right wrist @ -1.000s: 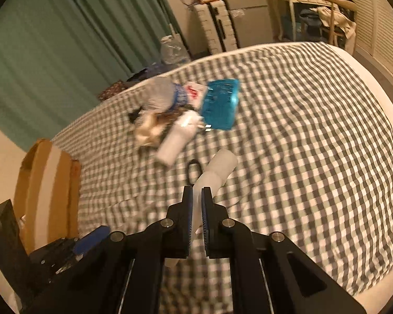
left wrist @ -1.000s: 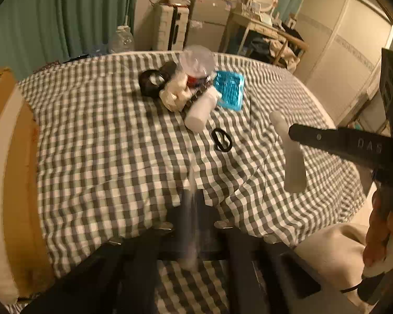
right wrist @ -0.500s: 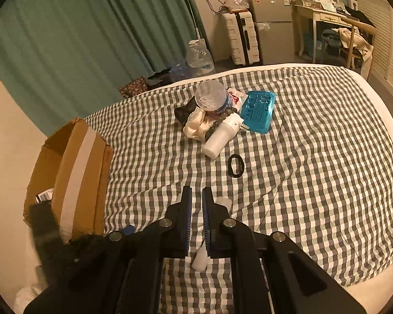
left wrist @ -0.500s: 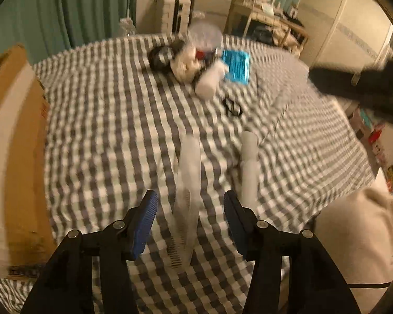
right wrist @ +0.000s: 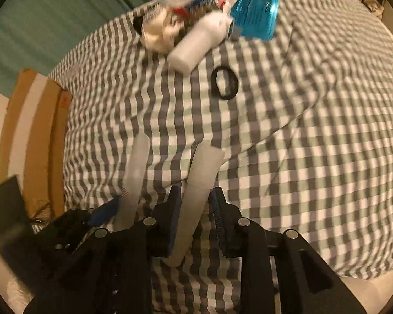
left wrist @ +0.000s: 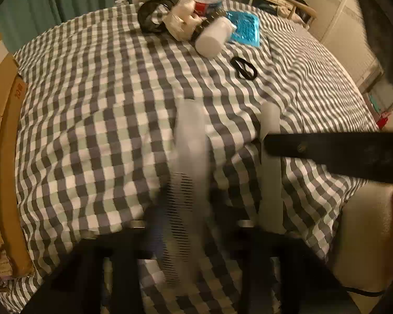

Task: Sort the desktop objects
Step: 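Carry the comb and white cylinder over the cardboard box and open both tools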

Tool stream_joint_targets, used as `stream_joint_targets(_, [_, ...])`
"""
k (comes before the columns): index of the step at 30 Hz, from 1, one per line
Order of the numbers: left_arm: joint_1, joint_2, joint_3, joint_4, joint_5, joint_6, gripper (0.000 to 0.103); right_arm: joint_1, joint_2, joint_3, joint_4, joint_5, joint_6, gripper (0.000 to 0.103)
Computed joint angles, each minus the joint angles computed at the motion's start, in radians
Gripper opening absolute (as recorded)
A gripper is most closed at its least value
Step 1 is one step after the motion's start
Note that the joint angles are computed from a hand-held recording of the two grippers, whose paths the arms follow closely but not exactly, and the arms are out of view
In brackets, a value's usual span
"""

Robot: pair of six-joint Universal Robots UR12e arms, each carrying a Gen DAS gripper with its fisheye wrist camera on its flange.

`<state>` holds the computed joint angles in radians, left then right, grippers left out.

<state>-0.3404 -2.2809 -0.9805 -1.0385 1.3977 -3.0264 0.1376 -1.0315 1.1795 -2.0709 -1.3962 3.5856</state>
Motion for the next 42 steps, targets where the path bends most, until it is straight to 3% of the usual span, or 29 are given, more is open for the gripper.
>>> stream_joint_targets(6, [0.01, 0.009, -0.016, 0.022, -0.022, -0.012, 0.027, 0.015, 0.029, -0.026, 0.023, -0.061, -0.035, 0.019])
stream_joint_targets(10, [0.021, 0.03, -0.039, 0.057, -0.041, -0.042, 0.027, 0.012, 0.011, 0.005, -0.044, -0.059, -0.044, 0.011])
stream_joint_targets(18, [0.033, 0.087, -0.087, 0.136, -0.052, -0.073, 0.027, 0.019, -0.048, 0.051, -0.16, -0.084, -0.027, 0.01])
stream_joint_targets(24, [0.047, 0.129, -0.105, 0.247, -0.099, -0.117, 0.027, 0.046, -0.097, 0.039, -0.256, -0.117, -0.087, 0.01])
stream_joint_targets(31, [0.079, 0.174, -0.103, 0.337, -0.096, -0.157, 0.027, 0.117, -0.076, -0.061, -0.296, -0.181, -0.163, 0.01])
stream_joint_targets(35, [0.103, 0.19, -0.091, 0.375, -0.048, -0.149, 0.027, 0.141, -0.061, -0.104, -0.312, -0.171, -0.204, 0.01])
stream_joint_targets(42, [0.163, 0.21, -0.083, 0.384, 0.005, -0.183, 0.027, 0.19, 0.028, -0.275, -0.272, -0.134, -0.307, 0.01])
